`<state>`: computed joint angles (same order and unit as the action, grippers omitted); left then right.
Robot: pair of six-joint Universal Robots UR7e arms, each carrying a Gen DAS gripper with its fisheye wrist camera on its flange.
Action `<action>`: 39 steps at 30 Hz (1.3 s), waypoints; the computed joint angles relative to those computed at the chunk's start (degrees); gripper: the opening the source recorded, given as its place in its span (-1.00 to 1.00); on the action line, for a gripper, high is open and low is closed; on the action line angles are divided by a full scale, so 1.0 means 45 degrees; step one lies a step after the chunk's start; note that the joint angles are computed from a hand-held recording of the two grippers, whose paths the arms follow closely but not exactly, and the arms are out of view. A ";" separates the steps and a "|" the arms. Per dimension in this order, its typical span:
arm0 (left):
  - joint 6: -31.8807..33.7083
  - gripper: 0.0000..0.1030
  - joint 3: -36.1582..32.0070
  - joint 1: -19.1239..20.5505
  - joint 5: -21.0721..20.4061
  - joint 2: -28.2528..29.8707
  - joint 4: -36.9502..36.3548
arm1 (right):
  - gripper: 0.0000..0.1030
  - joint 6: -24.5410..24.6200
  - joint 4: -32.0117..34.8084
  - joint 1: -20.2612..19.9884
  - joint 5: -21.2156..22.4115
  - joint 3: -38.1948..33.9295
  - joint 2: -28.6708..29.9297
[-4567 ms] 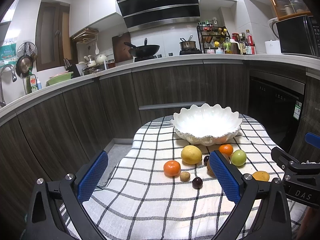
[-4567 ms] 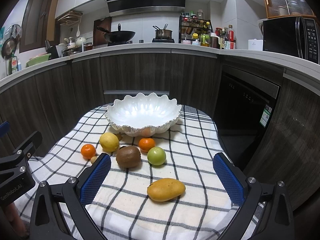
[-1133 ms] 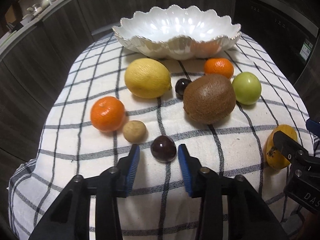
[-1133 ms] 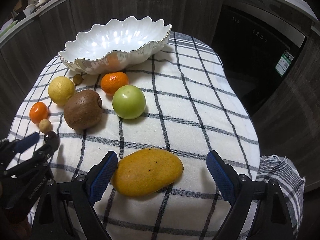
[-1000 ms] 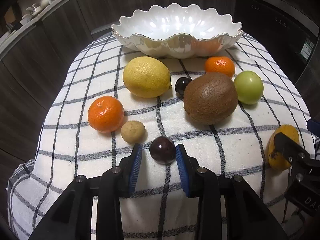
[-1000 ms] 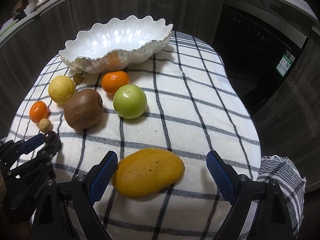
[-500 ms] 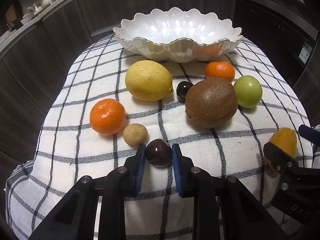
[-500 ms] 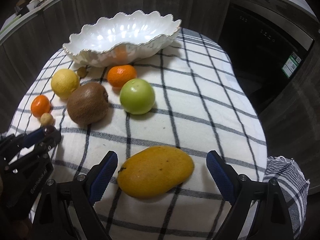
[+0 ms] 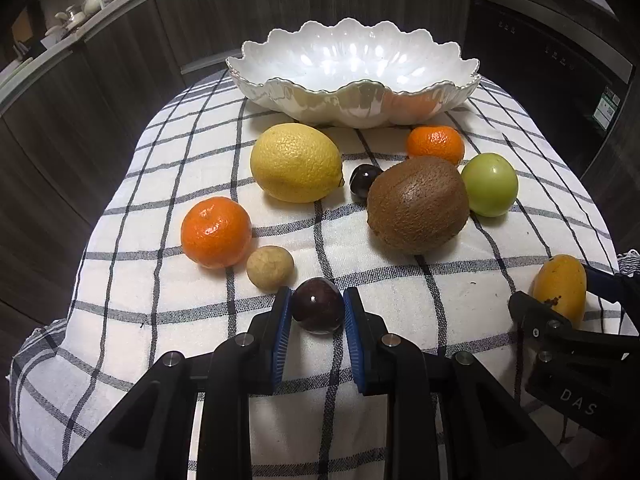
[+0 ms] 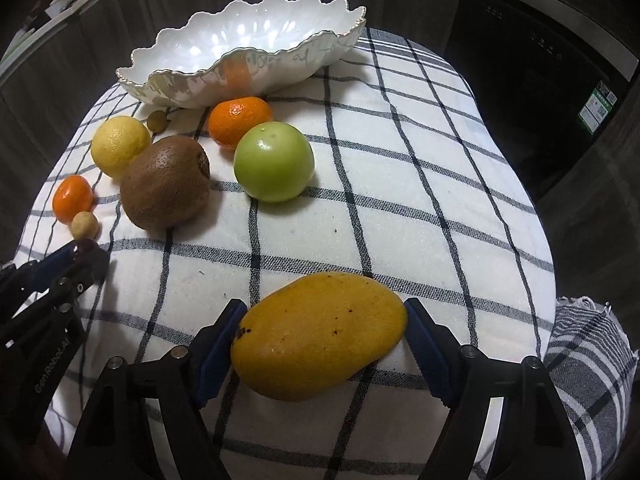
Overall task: Organize fruits
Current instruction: 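Close the left tool on the dark plum while the right tool grasps the yellow mango, then carry the plum and mango over the white bowl and open both tools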
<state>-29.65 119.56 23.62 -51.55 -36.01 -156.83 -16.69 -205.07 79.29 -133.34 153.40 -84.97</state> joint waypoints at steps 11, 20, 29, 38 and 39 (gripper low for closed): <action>0.0040 -0.49 0.0437 -0.0393 0.0332 -0.0459 -0.0460 | 0.51 -0.0392 -0.0708 0.0674 -0.0125 0.0211 -0.0077; 0.0077 -0.49 0.0664 -0.0843 0.0664 -0.1128 -0.0517 | 0.51 -0.0475 -0.0437 0.1685 -0.0670 0.0175 -0.0765; 0.0236 -0.49 0.0329 -0.0798 0.0767 -0.1624 -0.0317 | 0.51 -0.0617 -0.0083 0.2908 -0.1202 -0.0366 -0.1210; 0.1264 -0.49 -0.0834 -0.0234 0.1079 -0.1363 -0.0784 | 0.51 -0.1478 -0.0150 0.3305 -0.0891 -0.1736 -0.0870; 0.1474 -0.49 -0.1027 -0.0155 0.1125 -0.1270 -0.0898 | 0.51 -0.1666 -0.0182 0.3287 -0.0787 -0.1982 -0.0773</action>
<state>-23.02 114.94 22.92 -46.48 -41.72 -160.87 -24.19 -205.89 94.09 -136.88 144.48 -88.45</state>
